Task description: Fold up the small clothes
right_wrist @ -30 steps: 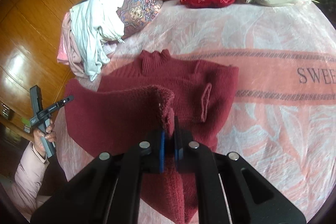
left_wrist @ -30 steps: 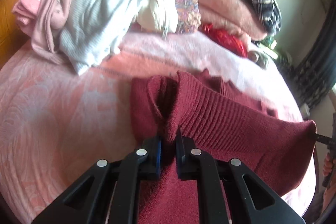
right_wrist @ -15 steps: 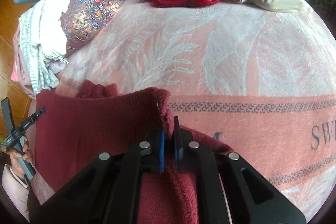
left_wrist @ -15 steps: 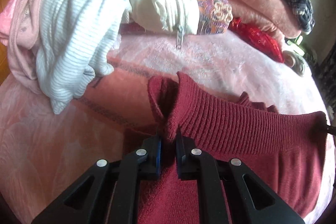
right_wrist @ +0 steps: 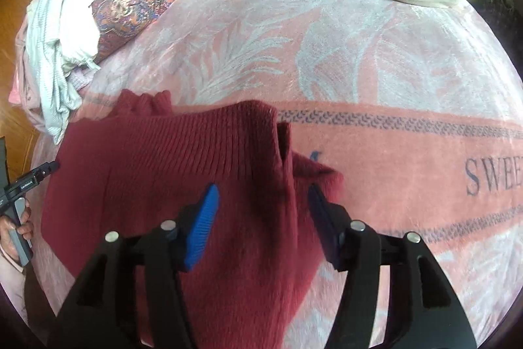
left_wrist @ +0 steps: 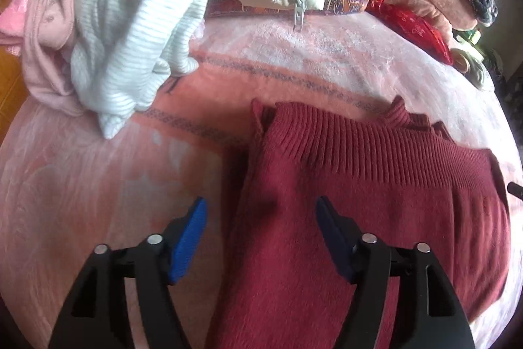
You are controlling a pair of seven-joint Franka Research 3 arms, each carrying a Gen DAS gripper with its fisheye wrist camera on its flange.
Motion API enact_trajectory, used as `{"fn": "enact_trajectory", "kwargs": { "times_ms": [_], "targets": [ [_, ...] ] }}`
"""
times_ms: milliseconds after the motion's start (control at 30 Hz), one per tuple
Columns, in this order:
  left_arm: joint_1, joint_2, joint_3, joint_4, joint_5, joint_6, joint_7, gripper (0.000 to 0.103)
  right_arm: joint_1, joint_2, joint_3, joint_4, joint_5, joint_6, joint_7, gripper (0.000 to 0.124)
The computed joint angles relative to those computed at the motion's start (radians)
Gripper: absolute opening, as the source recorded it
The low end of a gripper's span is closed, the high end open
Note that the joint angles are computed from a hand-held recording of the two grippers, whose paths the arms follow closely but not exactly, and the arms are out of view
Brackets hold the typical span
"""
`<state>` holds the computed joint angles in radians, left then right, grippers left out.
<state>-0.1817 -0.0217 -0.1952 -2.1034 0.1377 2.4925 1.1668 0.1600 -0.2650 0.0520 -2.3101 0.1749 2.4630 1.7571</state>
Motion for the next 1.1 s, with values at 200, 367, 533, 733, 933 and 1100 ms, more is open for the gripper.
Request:
{"fn": "enact_trajectory", "kwargs": {
  "times_ms": [200,367,533,733,933,1100],
  "targets": [
    [-0.019,-0.266,0.054,-0.267,-0.169,-0.052,0.132,0.078,0.042,-0.250,-0.006,-0.182,0.107,-0.151,-0.012,0.073],
    [-0.059,-0.358,0.088,-0.382,-0.276,-0.032,0.182,0.078,0.057,-0.330,0.014,-0.281,0.155,-0.207,0.009,0.073],
    [-0.089,-0.323,0.087,-0.368,-0.316,-0.025,0.211,0.078,0.074,-0.300,0.004,-0.319,0.230,-0.163,0.012,0.076],
    [-0.113,-0.252,0.075,-0.334,-0.400,-0.025,0.314,0.079,0.109,-0.280,-0.016,-0.313,0.292,-0.118,-0.054,0.067],
    [-0.092,-0.269,0.041,-0.340,-0.332,-0.026,0.232,0.040,0.099,-0.288,-0.006,-0.324,0.289,-0.108,-0.057,0.026],
    [-0.089,-0.283,0.036,-0.331,-0.302,-0.051,0.174,0.020,0.092,-0.319,0.009,-0.325,0.272,-0.116,-0.040,0.011]
  ]
}}
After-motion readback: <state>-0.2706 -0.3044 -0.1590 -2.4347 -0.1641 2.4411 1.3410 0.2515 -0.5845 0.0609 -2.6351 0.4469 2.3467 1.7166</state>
